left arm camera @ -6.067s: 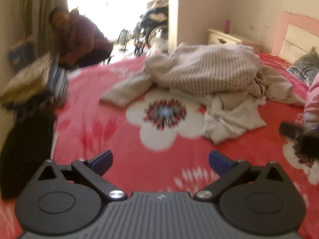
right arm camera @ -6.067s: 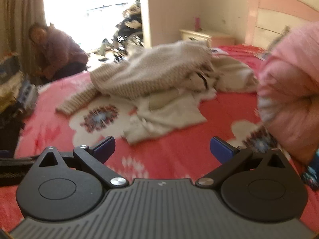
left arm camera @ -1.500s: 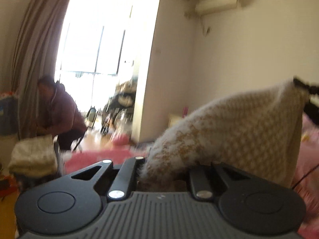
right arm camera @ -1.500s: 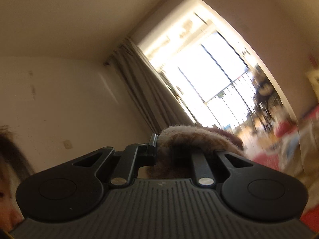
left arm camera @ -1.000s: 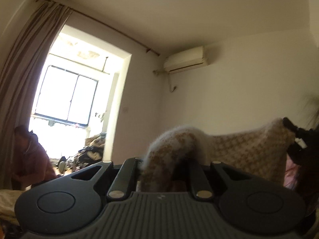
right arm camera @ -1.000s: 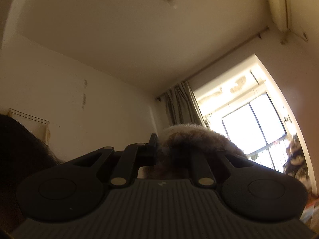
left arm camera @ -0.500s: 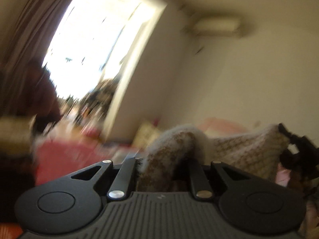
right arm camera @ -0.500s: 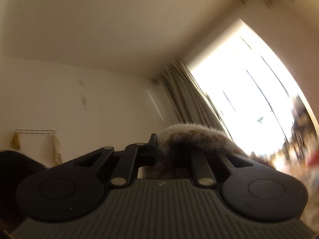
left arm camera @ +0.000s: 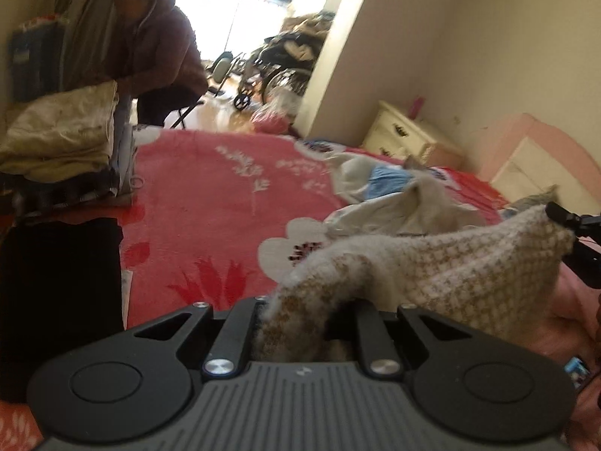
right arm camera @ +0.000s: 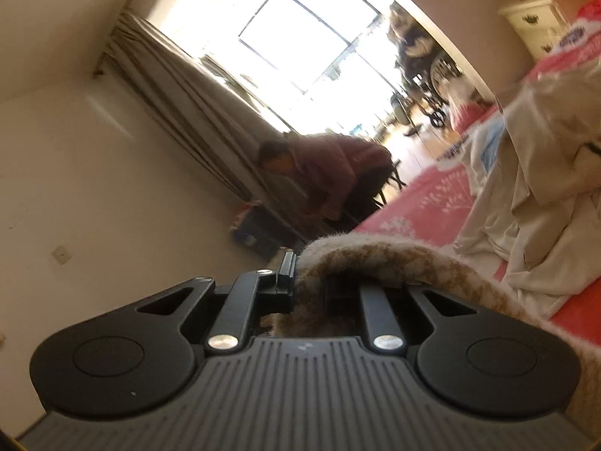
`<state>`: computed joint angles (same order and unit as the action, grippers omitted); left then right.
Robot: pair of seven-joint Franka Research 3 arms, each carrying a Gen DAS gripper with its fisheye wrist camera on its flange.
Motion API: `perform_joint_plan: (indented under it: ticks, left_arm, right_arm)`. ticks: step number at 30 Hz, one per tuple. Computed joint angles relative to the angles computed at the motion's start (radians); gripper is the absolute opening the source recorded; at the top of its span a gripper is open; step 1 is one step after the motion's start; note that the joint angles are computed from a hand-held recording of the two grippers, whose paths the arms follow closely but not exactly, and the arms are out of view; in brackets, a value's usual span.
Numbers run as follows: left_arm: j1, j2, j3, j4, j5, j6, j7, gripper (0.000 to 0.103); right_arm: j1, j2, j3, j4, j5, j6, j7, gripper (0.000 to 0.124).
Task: Fold clothes
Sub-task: 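Lay the cardigan flat on the bedspread and open both grippers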
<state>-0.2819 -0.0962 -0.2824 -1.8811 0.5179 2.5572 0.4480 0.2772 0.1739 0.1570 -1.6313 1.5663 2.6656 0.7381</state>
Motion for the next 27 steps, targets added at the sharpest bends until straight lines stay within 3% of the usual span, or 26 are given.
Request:
perform_joint_plan:
  ticks: [3,5,7,9,12,16,18,20,22,27]
  left_arm:
    - [0.013,0.059,0.017,-0.017,0.001,0.023,0.007,0.019]
    - [0.014,0.143,0.028,0.018,-0.031,-0.003,0.049,0.036]
    - [0.011,0.197,0.041,0.025,-0.063,-0.024,0.045,0.052]
    - [0.015,0.205,0.056,-0.015,-0.089,0.027,0.009,0.054]
    - [0.022,0.176,0.068,-0.076,-0.087,0.107,-0.001,0.055]
    - [0.010,0.108,0.061,-0.111,0.085,0.137,-0.018,0.060]
    - [0.005,0.083,0.047,-0.115,0.155,0.159,0.025,0.065]
    - [-0.009,0.090,0.029,-0.106,0.102,0.191,0.182,0.067]
    - [-0.030,0.125,0.009,-0.077,0.018,0.198,0.359,0.067]
    - [-0.095,0.267,-0.017,0.045,-0.040,0.107,0.574,0.066]
  right_arm:
    - [0.021,0.157,0.002,0.155,-0.147,0.039,0.126,0.012]
    - [0.039,0.213,0.002,0.207,-0.272,0.053,0.257,0.016]
    - [0.063,0.303,-0.040,0.274,-0.458,0.007,0.477,0.036]
    - [0.109,0.392,-0.120,0.345,-0.660,-0.061,0.739,0.051]
    - [0.077,0.417,-0.114,0.328,-0.701,-0.133,0.883,0.052]
    - [-0.084,0.301,0.059,0.135,-0.440,-0.077,0.682,0.058]
    - [-0.136,0.249,0.108,0.070,-0.302,-0.077,0.553,0.061]
    - [-0.148,0.215,0.113,0.035,-0.230,-0.120,0.467,0.065]
    - [-0.130,0.203,0.097,0.026,-0.246,-0.186,0.463,0.068]
    - [-0.054,0.216,0.063,0.018,-0.376,-0.251,0.611,0.071]
